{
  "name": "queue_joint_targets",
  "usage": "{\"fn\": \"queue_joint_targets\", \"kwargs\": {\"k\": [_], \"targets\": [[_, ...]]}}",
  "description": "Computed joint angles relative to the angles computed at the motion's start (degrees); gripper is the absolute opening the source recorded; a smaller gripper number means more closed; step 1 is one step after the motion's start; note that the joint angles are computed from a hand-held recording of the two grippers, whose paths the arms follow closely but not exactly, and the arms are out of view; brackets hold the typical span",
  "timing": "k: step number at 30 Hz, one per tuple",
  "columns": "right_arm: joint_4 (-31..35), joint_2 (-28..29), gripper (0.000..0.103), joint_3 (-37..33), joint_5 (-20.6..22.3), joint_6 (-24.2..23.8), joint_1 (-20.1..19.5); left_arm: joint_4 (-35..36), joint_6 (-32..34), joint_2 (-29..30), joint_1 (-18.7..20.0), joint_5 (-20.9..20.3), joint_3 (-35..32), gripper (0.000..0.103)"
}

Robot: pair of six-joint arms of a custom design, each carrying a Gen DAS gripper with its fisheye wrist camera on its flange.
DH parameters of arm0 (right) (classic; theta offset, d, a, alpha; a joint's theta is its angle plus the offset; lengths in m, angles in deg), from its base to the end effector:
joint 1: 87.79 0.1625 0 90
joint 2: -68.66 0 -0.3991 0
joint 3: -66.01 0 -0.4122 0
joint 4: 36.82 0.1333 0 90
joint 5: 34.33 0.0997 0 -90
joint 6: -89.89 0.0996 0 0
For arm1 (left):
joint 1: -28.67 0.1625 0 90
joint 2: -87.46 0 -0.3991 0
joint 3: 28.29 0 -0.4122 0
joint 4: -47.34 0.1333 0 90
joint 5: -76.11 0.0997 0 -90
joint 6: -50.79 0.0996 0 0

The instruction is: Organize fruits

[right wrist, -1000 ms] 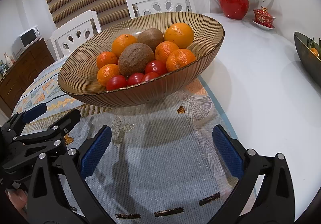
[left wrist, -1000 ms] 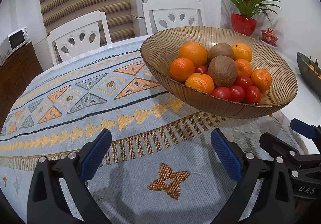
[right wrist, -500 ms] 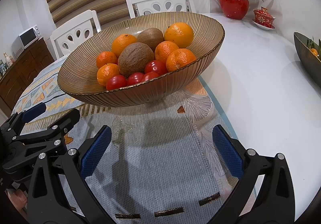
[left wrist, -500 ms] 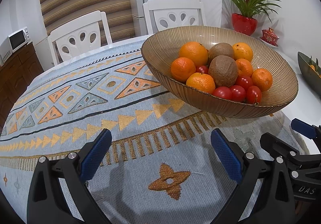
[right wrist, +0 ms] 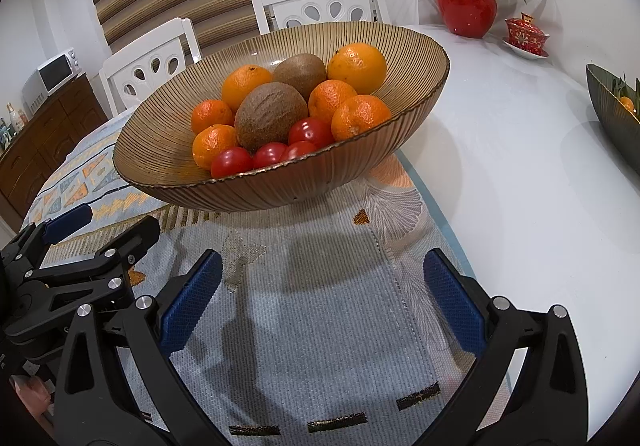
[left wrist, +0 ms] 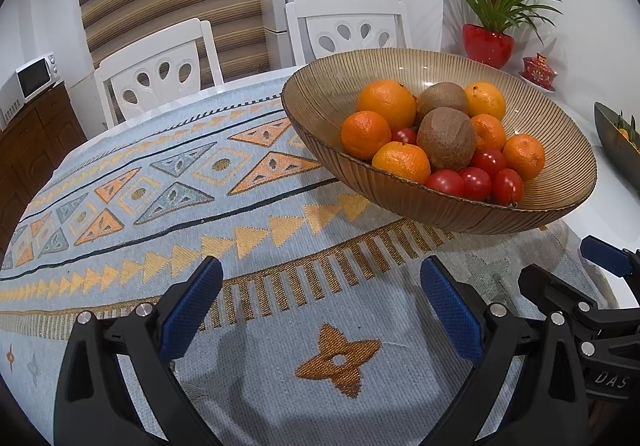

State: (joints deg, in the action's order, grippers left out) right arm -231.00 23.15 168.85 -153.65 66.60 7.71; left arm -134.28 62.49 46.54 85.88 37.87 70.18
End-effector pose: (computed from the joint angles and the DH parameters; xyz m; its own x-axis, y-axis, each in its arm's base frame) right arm 0.1449 -0.6227 0.1136 -0.8027 -0.0193 0.5961 -0.4169 0.7329 -0.5377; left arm -0.1687 -0.6525 0.0809 -0.6519 0.1072 -0.7507 0.5931 0.6889 -0.4166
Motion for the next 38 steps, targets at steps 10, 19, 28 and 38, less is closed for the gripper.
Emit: {"fn": "queue_joint_targets", "kwargs": {"k": [10, 19, 28, 38], "targets": [[0.7, 0.1, 0.1, -0.2, -0.2, 0.2, -0.1, 0.3, -0.3, 0.1, 0.0, 0.4, 0.0, 0.098], [1.4, 0.2, 0.1, -0.6, -0.5, 0.5, 0.1, 0.9, -0.6, 0.2, 0.0, 0.7, -0.2, 0.098], [1.2, 0.5, 0.1, -0.8, -0.9, 0.4, 0.2, 1.2, -0.6, 0.4, -0.2, 1.5, -0.5, 0.098], [-2.5, 2.5, 0.1, -1.8, -5.5, -2.5, 1.9, 0.0, -1.5, -3.1, -0.3, -0.8, 1.9, 0.098]]}}
